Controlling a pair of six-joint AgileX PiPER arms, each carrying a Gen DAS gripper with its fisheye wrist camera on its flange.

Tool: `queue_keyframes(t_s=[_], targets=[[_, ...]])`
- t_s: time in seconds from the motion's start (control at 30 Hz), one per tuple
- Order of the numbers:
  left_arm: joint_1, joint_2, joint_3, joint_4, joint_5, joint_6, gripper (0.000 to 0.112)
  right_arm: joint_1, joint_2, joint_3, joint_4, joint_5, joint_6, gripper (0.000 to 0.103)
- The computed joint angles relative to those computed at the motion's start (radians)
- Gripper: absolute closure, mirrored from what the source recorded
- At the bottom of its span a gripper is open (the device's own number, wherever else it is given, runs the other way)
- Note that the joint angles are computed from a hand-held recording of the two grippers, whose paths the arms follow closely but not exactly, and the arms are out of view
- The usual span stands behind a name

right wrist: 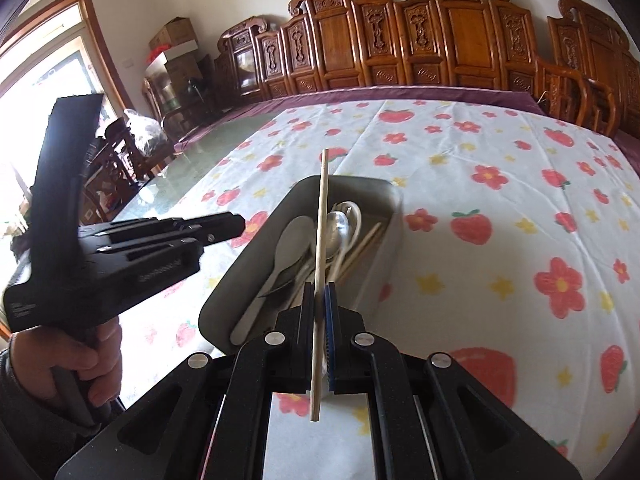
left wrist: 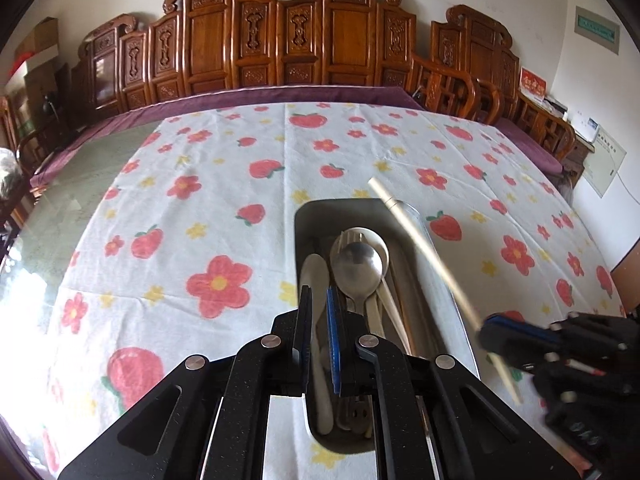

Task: Organize utensils
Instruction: 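Carry the metal spoon into the tray and open the left gripper while the right gripper carries the chopstick, then lower the wooden chopstick into the tray and open the right gripper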

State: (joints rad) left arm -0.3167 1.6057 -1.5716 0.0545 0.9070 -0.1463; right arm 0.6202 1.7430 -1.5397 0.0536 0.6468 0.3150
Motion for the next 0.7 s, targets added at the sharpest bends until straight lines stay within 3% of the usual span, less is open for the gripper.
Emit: queue_keyframes(t_s=[0.37, 0.7], targets=[[0.024, -0.044, 0.019, 0.048, -0.006, -0.014, 0.106, 0.019, 0.168, -0.174, 0.005, 0.076, 0.024, 0.095], [-0.011, -0.110, 0.054, 0.094, 0.012, -0.067, 0.106, 0.017, 0.002, 0.001, -0.068, -0.007, 0.043, 0.095]])
